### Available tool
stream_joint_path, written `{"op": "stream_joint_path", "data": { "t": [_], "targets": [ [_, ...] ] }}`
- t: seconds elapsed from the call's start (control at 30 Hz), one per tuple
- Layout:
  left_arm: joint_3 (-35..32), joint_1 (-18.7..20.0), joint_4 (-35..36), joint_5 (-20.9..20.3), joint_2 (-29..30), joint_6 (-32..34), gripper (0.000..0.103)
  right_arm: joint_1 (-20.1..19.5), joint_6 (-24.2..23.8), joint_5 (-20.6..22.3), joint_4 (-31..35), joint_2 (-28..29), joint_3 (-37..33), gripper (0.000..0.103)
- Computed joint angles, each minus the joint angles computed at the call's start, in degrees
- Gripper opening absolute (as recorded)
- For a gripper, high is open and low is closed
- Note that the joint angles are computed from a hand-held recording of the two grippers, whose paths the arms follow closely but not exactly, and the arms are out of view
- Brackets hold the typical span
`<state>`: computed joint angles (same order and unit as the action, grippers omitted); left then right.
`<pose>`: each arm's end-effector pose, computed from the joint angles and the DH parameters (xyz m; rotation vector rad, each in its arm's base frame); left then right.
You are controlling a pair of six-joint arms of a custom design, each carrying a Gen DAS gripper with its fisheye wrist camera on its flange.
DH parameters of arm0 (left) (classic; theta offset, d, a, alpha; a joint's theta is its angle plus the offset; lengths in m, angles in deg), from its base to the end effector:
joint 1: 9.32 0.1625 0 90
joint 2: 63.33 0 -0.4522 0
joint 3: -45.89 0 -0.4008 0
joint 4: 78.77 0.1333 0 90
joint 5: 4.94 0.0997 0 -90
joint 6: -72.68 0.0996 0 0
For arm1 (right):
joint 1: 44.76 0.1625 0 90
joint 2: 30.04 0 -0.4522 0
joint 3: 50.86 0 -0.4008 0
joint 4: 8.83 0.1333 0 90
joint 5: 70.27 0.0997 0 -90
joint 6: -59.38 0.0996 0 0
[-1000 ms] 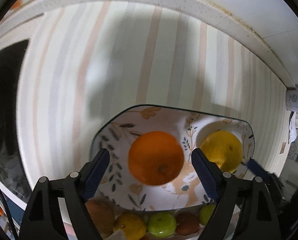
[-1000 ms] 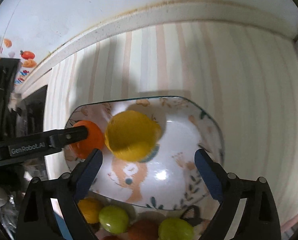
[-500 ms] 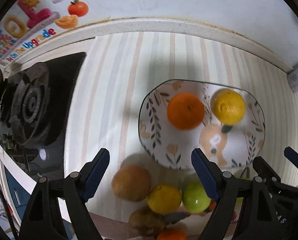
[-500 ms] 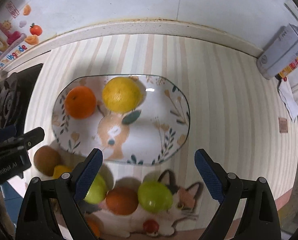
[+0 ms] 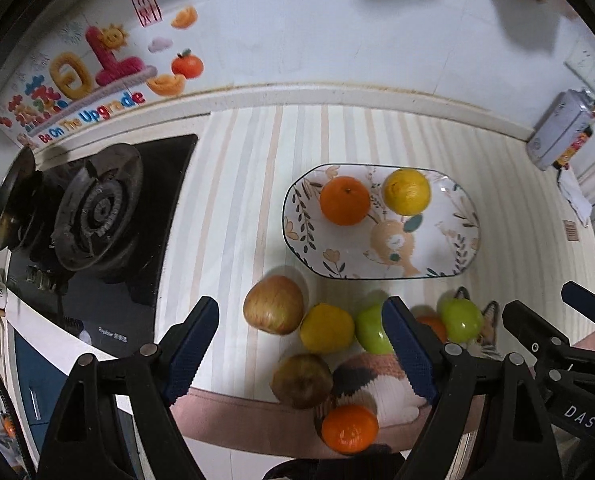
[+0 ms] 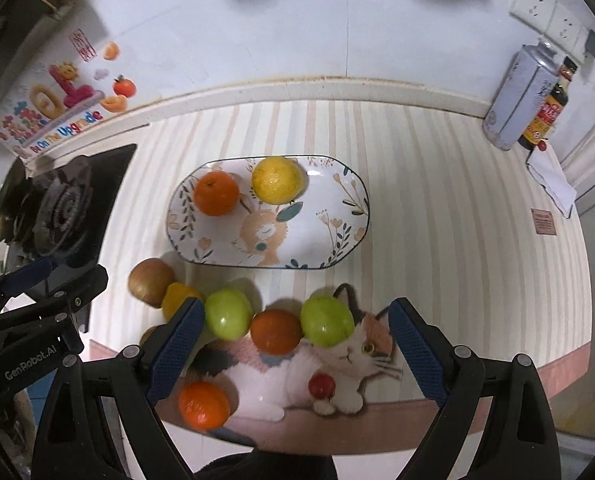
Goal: Organize fruits
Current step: 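Grasp a brown pear with the left tool while the right tool grasps the dark orange fruit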
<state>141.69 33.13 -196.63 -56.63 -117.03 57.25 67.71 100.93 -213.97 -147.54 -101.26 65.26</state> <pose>-0.3424 -0.5776 0.1580 0.7771 2.3166 -0.1829 0.2527 -0.4722 0.2555 -0.4177 -2.2529 0.6794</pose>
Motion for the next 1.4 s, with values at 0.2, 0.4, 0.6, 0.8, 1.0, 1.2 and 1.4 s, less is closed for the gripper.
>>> {"op": "stream_joint_path", "data": {
  "t": [0.2, 0.4, 0.6, 0.8, 1.0, 1.2, 1.4],
  "targets": [
    [2.87, -1.94, -0.79, -1.07, -4.59, -0.15, 0.083, 4.63, 4.19, -1.78, 3.28, -2.07, 0.55, 0.095],
    [5.24, -3.89, -1.58, -1.77, -8.20, -0.21, 0.083, 8.07, 6.96, -2.97, 6.07, -3.26, 0.13, 0.095],
    [5.99, -4.12, -1.51, -3.14, -9.89, -1.00, 0.083, 9.32, 7.64, -1.86, 4.35, -4.17, 0.85, 0.095],
    [5.94, -1.91, -0.93, -0.42, -8.69, -1.65, 0.102, 4.14, 5.62, 3.89, -3.15, -5.30, 5.42, 0.095],
    [5.38, 2.13, 3.51, 3.00, -5.05, -4.29, 0.102, -5.04, -0.64, 10.70, -12.63, -2.10, 9.27, 0.088],
    [5.07, 4.91, 7.85, 0.83, -1.21, -5.57, 0.102, -12.08, -5.59, 15.90, -18.68, 2.43, 10.55, 0.077],
    [4.17, 6.68, 10.05, -1.95, 2.69, -3.42, 0.102, -13.22, -10.64, 16.64, -19.96, 5.88, 8.80, 0.077]
  ]
}}
